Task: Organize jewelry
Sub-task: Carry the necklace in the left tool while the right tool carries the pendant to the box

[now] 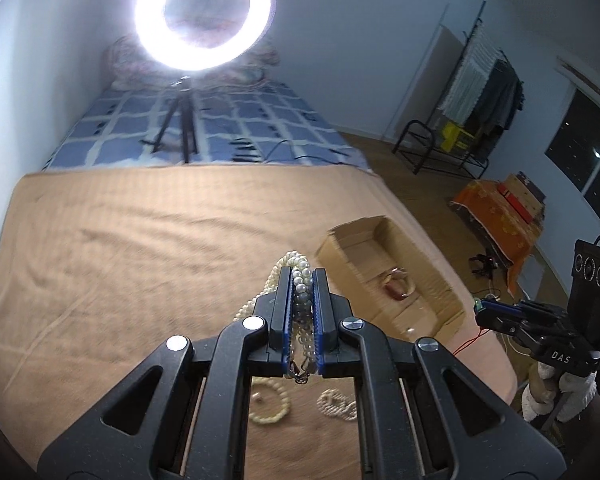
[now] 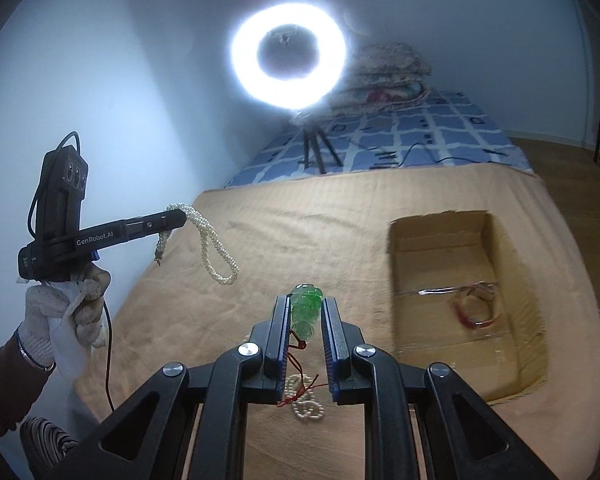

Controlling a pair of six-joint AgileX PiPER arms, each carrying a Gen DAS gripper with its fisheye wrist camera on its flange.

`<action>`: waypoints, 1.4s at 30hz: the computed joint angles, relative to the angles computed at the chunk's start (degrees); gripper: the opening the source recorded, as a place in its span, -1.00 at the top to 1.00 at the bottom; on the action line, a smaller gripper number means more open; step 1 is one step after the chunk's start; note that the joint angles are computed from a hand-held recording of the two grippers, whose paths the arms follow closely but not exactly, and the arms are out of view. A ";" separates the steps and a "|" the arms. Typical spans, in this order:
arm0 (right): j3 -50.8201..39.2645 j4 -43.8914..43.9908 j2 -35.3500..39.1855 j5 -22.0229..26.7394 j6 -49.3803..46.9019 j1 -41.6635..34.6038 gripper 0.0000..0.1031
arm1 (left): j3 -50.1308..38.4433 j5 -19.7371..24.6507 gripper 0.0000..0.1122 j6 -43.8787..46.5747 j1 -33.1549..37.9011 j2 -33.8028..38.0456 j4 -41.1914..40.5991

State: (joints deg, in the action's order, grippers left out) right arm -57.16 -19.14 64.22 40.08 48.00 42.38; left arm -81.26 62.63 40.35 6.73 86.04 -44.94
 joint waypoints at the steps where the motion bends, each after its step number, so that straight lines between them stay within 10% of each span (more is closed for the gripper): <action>1: 0.31 -0.02 -0.90 0.44 -0.19 -0.47 0.73 | -0.42 -0.22 0.88 -0.60 -0.98 0.15 0.01; 19: 7.28 12.12 -8.86 -0.19 -17.54 -18.57 0.73 | -15.38 -6.94 0.88 -15.48 -21.82 11.91 6.18; 42: 15.04 30.31 2.09 -12.61 -36.16 -26.20 0.73 | -31.86 -8.15 0.88 -27.32 -34.77 31.58 16.73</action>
State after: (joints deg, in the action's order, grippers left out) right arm -42.11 11.17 66.31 27.47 11.84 16.18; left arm -113.12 54.47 13.03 -28.03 117.62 -28.22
